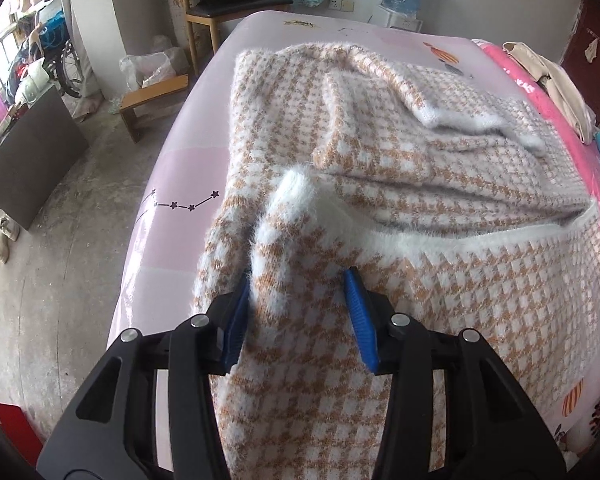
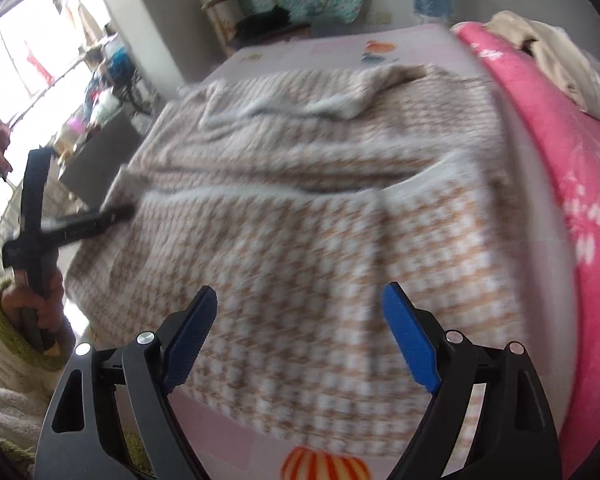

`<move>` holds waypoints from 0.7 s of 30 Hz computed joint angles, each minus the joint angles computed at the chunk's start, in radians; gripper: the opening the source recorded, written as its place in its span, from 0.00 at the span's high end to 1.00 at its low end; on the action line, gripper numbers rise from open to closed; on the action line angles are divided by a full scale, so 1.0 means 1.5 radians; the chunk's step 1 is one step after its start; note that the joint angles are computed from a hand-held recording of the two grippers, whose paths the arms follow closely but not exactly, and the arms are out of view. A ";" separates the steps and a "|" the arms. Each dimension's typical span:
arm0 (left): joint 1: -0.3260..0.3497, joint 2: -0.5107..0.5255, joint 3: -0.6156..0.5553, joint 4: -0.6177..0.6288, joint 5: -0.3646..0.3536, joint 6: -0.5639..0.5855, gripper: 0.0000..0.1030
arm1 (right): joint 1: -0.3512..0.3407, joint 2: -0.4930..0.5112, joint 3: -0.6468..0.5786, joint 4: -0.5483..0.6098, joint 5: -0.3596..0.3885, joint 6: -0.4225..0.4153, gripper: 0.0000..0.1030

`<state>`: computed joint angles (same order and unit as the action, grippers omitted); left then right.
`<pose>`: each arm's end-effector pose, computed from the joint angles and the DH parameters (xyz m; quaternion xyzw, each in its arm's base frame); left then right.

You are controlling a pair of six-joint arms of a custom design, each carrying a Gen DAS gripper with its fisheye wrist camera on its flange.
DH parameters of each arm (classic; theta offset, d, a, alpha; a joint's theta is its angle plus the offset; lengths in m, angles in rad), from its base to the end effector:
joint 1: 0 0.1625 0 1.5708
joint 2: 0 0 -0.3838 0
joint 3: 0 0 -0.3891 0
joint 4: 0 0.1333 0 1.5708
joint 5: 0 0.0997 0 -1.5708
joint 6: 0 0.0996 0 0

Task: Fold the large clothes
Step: 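Grasp the white hem band with the left gripper while the right gripper grasps it too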

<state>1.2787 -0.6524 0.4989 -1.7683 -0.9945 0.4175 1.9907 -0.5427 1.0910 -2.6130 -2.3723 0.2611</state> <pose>-0.0541 -0.8315 0.4109 0.2814 0.9025 -0.1495 0.2898 0.3749 -0.6883 0.1442 -0.0242 -0.8976 0.3385 0.2814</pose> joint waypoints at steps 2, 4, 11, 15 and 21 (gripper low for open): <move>-0.001 -0.003 0.008 -0.006 0.007 0.001 0.57 | -0.001 -0.021 0.024 -0.040 -0.019 -0.011 0.24; -0.003 -0.010 0.024 -0.020 0.015 0.005 0.57 | -0.006 -0.034 0.031 -0.053 -0.042 -0.017 0.26; -0.011 -0.022 0.059 -0.049 0.042 0.010 0.57 | -0.048 -0.050 0.011 0.001 -0.021 -0.001 0.45; -0.015 -0.022 0.065 -0.053 0.057 0.008 0.57 | -0.067 -0.058 0.013 0.042 0.017 0.039 0.53; -0.019 -0.015 0.055 -0.036 0.071 0.000 0.56 | -0.066 -0.087 0.061 0.037 0.050 0.056 0.58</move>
